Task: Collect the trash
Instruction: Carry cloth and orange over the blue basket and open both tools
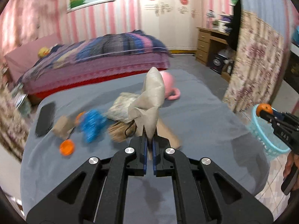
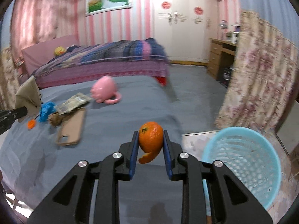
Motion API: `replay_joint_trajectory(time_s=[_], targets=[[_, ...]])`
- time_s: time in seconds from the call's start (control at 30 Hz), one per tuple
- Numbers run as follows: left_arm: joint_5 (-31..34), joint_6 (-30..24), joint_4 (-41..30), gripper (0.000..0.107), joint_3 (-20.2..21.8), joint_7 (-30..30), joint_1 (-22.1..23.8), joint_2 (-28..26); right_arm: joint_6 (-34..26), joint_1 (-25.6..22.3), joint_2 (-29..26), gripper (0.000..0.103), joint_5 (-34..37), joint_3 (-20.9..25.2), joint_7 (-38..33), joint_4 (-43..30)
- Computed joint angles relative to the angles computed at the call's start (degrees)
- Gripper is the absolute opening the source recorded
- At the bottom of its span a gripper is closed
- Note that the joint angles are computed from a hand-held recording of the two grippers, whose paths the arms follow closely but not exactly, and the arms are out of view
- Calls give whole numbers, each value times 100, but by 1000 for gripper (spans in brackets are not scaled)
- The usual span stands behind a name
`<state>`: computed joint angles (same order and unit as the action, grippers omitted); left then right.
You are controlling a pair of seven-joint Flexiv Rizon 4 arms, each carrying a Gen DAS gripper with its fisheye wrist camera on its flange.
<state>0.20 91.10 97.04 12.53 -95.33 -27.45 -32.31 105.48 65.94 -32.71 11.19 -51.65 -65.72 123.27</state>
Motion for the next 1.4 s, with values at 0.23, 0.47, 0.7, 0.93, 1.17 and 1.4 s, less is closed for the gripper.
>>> replay_joint_trajectory(time_s=[0.23, 0.47, 0.7, 0.93, 1.17, 1.4], targets=[[-31, -404, -1258, 2, -1103, 825, 151, -747, 235, -230, -116, 25, 430, -480, -85, 277], [-469, -869, -2103, 2, -1944, 1583, 218, -1410, 60, -163, -135, 25, 508, -1103, 50, 522], [-478, -1043, -2584, 2, -1831, 1856, -351, -1692, 8, 38, 199, 25, 540, -1483, 18, 1150], [-551, -1496, -3522, 2, -1907, 2036, -650, -2298, 134, -388, 241, 25, 531, -1191, 46, 1231], [-827, -2096, -4482, 3, -2143, 2498, -692, -3008, 301, -1244, 34, 25, 677, -363, 317, 1023], [-797, -1883, -4660, 64, -1882, 2384, -767, -3148, 311, -1562, -218, 25, 717, 35, 440, 816]])
